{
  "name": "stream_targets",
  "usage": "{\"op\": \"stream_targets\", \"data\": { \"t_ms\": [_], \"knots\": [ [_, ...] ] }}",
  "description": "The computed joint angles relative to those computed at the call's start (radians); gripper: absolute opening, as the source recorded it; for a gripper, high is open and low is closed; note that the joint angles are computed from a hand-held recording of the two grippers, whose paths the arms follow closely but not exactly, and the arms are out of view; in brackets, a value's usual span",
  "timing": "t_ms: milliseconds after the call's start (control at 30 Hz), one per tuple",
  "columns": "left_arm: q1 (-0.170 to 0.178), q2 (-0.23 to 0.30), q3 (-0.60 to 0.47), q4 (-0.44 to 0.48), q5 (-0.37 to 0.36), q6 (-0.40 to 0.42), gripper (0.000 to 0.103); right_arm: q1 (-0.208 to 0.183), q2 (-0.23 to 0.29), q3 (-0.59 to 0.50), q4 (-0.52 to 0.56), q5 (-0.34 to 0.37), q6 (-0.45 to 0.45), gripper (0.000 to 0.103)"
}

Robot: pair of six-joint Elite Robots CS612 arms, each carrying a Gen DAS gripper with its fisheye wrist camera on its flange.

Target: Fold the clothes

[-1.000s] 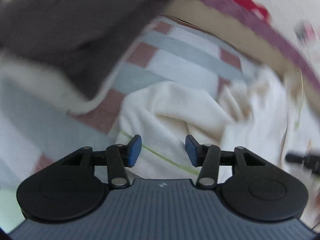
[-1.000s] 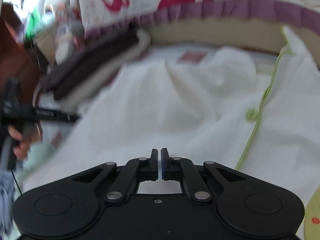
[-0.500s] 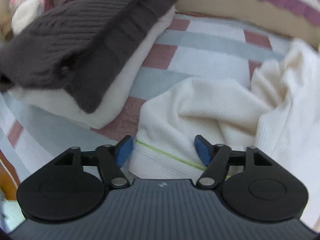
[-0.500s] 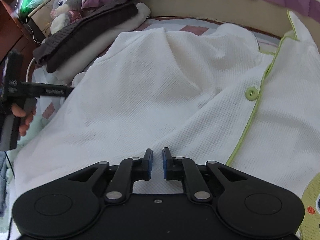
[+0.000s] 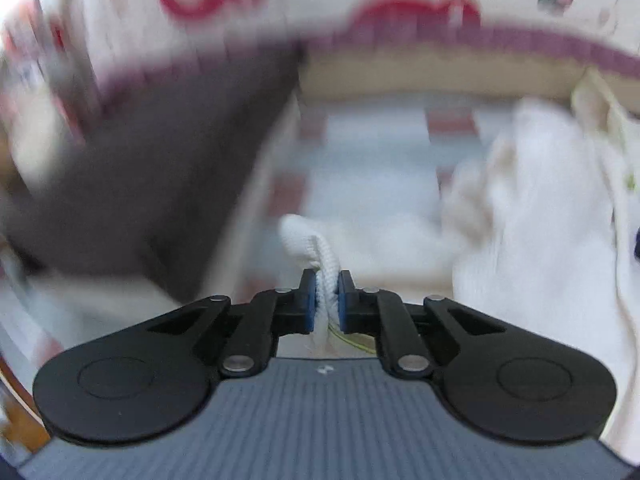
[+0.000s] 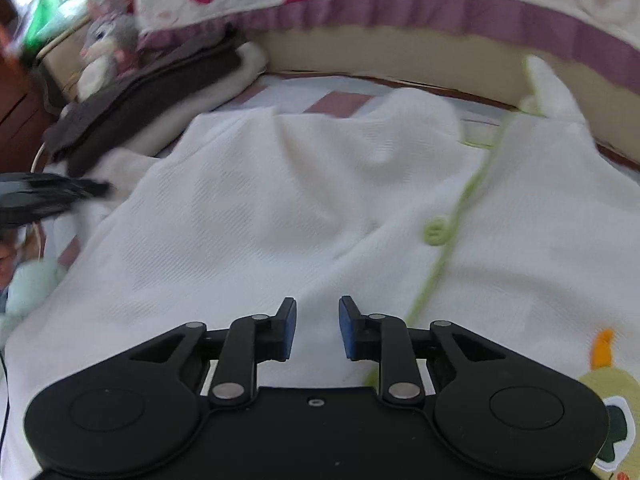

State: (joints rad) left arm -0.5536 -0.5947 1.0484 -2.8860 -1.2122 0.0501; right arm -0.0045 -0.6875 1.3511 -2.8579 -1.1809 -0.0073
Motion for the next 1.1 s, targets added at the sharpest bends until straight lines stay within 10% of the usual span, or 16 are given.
{"op": "stream_targets", "data": {
  "t_ms": [100, 233, 333, 567, 667, 867, 1100],
  "knots": [
    [-0.021, 0.000, 0.007, -0.299, 0.137, 0.219, 0.010, -0.011, 0.008, -0.007, 0.015, 0.019, 0.068, 0.030],
    [-0.001, 0.002, -0.068, -0.385, 0.189, 0.209, 0.010, -0.007, 0.010, -0.008, 0.014, 0.009, 0.057, 0.031],
    [0.017, 0.025, -0.168, -0.320, 0.223, 0.269, 0.010, -0.004, 0.010, -0.007, 0.009, 0.001, 0.039, 0.032],
    [0.066, 0.117, -0.487, 0.055, 0.303, 0.059, 0.010, 0.004, 0.010, -0.001, -0.042, -0.056, 0.045, 0.031],
    [0.071, 0.159, -0.554, 0.092, 0.380, 0.111, 0.010, 0.001, 0.011, 0.009, -0.128, -0.122, 0.073, 0.033],
    [0.104, 0.145, -0.514, 0.293, 0.373, -0.227, 0.010, -0.028, 0.020, 0.002, -0.113, -0.075, 0.224, 0.036],
    [0.135, 0.153, -0.532, 0.385, 0.336, -0.539, 0.009, -0.019, 0.011, 0.018, -0.114, -0.106, 0.176, 0.036]
  ]
}}
